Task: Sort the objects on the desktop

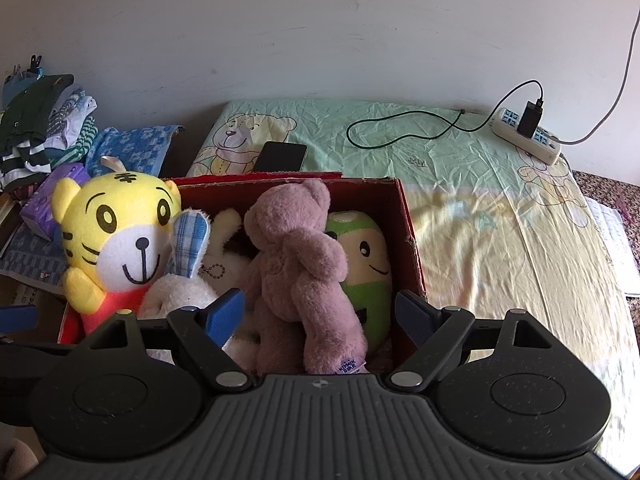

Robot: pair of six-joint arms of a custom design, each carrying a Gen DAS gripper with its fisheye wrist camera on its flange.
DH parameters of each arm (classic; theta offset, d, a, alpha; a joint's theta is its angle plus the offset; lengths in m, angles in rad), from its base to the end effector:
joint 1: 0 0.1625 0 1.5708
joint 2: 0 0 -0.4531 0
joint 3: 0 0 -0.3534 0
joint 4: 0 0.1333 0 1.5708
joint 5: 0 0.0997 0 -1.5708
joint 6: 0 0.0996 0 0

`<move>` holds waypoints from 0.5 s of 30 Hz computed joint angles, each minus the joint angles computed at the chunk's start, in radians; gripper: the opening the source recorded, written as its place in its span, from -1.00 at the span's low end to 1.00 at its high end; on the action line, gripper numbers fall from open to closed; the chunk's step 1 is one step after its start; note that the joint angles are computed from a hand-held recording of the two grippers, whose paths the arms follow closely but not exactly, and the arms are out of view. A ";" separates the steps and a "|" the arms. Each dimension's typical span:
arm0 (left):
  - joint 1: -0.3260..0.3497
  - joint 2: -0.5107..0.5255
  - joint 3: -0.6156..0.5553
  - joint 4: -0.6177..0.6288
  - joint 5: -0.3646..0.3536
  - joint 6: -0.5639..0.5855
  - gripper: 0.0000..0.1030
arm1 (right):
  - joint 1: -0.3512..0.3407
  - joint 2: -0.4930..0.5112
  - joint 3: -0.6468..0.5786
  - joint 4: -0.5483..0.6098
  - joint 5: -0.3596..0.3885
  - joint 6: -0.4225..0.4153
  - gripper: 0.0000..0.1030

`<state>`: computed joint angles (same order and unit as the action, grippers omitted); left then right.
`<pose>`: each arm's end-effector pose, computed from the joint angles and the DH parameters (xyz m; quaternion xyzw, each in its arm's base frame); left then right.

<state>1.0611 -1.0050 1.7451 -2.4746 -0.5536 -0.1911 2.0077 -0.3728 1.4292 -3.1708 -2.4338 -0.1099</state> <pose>-0.1077 -0.6395 0.2713 0.0988 0.8658 -0.2337 0.4313 0.3546 -0.6232 0.0160 0.1281 -0.8728 0.3062 0.3578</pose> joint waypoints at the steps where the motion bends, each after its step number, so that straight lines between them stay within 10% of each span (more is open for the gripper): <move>1: -0.001 0.001 0.002 0.003 0.003 -0.007 0.98 | 0.000 0.000 0.000 0.000 -0.001 0.000 0.65; 15: -0.009 0.010 0.010 -0.001 0.006 -0.012 0.98 | -0.010 -0.015 0.024 0.002 0.015 0.017 0.65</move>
